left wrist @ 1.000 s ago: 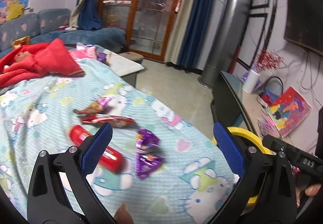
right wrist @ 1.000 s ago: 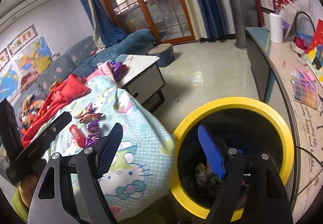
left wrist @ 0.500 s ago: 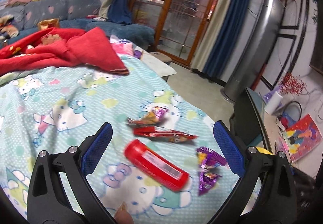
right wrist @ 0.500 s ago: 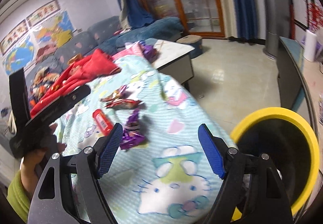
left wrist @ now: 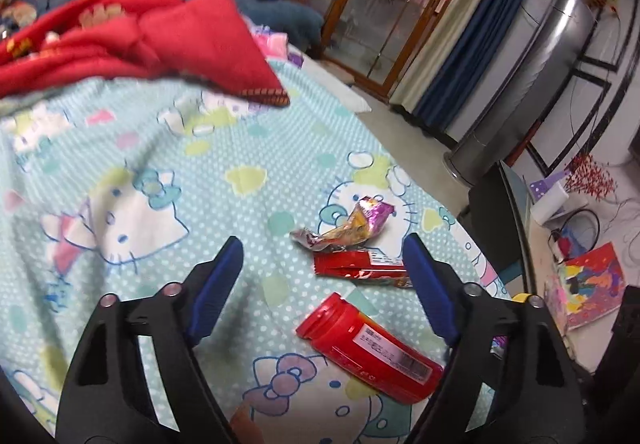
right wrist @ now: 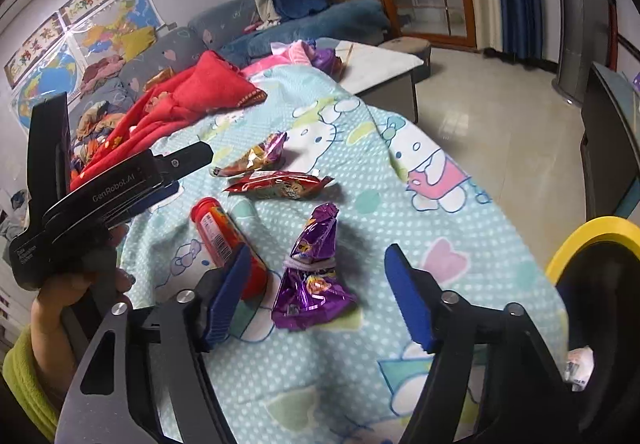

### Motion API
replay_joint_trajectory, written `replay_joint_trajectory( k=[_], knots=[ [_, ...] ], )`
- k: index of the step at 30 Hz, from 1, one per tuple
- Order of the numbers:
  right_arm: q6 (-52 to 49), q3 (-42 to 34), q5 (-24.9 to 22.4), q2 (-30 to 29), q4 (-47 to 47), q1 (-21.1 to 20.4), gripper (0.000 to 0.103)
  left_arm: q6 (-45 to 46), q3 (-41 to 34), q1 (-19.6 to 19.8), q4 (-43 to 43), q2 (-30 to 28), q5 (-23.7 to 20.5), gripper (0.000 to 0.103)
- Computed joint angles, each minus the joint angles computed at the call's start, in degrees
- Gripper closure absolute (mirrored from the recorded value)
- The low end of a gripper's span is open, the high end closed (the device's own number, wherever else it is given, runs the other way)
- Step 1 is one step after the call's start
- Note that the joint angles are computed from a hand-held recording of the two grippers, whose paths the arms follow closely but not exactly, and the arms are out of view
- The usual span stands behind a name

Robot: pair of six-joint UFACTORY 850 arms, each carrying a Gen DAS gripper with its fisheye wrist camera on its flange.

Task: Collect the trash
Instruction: 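Grasp the small candy wrapper with the left gripper while the right gripper grasps the purple wrapper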

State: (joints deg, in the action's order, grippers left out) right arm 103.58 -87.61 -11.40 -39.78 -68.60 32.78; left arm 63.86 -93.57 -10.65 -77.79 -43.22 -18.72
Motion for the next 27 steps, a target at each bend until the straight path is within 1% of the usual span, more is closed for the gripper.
replay_joint_trajectory(
  k=[1, 2, 3, 4, 5, 9, 10, 11, 15, 16, 17, 18, 19, 20, 22, 24, 27],
  knots=[
    [-1.02, -0.43, 0.18, -0.39, 1.09, -0.12, 0.042, -1.46, -0.63, 0.14, 1.04, -0.51, -0.50, 0.032],
    [-2.77, -0.95, 0.61, -0.83, 3.03, -0.29, 0.045, -2.24, -1.05, 0.25, 1.58, -0.88, -0.81, 0.035],
    [-4.43, -1.29, 1.33, -1.16, 4.93, -0.51, 0.048, -4.00, -2.00, 0.41, 2.99, -1.57, -1.61, 0.038],
    [-6.27, -1.59, 1.95, -1.47, 7.13, -0.73, 0.049, -5.18, -2.53, 0.45, 3.91, -1.95, -2.11, 0.044],
    [-7.27, -1.82, 2.34, -1.77, 8.47, -0.86, 0.051, -6.90, -3.39, 0.52, 5.38, -2.53, -2.82, 0.047],
    [-13.85, -2.13, 3.47, -2.44, 16.48, -1.33, 0.060, -11.85, -6.62, 1.15, 8.06, -4.89, -7.51, 0.047],
    [-15.69, -2.08, 3.47, -2.57, 18.61, -1.39, 0.061, -13.36, -7.51, 1.44, 8.13, -5.64, -9.32, 0.049],
    [-15.43, -2.03, 3.44, -2.63, 18.43, -1.40, 0.063, -13.95, -8.04, 1.62, 7.91, -6.11, -10.32, 0.055],
    [-9.65, -1.22, 3.68, -2.42, 12.58, -1.34, 0.067, -15.38, -8.91, 1.97, 7.13, -7.04, -12.44, 0.066],
    [-8.28, -0.96, 3.66, -2.28, 11.20, -1.31, 0.068, -15.63, -8.96, 1.98, 7.04, -7.13, -12.59, 0.071],
    [-7.95, -1.04, 3.65, -2.38, 10.86, -1.32, 0.068, -15.56, -8.69, 2.00, 6.68, -7.01, -12.81, 0.078],
    [-6.67, -0.80, 3.81, -2.27, 9.56, -1.32, 0.068, -15.45, -8.58, 2.05, 6.18, -7.01, -13.06, 0.082],
    [-5.31, -0.61, 3.86, -2.20, 8.14, -1.29, 0.069, -14.95, -8.33, 2.11, 5.48, -6.89, -13.09, 0.091],
    [-5.22, -0.59, 3.80, -2.16, 7.97, -1.28, 0.069, -14.03, -8.01, 2.11, 4.51, -6.71, -12.94, 0.096],
    [-5.54, -0.58, 3.40, -2.10, 7.70, -1.12, 0.070, -11.93, -7.19, 2.17, 2.77, -6.15, -12.58, 0.100],
    [-5.21, -0.56, 3.21, -2.11, 7.05, -1.05, 0.071, -8.62, -5.80, 2.40, -0.70, -5.20, -12.46, 0.101],
    [-3.99, 0.01, 3.07, -1.78, 5.24, -0.90, 0.072, -6.59, -5.08, 2.69, -2.37, -4.55, -12.63, 0.102]
  ],
)
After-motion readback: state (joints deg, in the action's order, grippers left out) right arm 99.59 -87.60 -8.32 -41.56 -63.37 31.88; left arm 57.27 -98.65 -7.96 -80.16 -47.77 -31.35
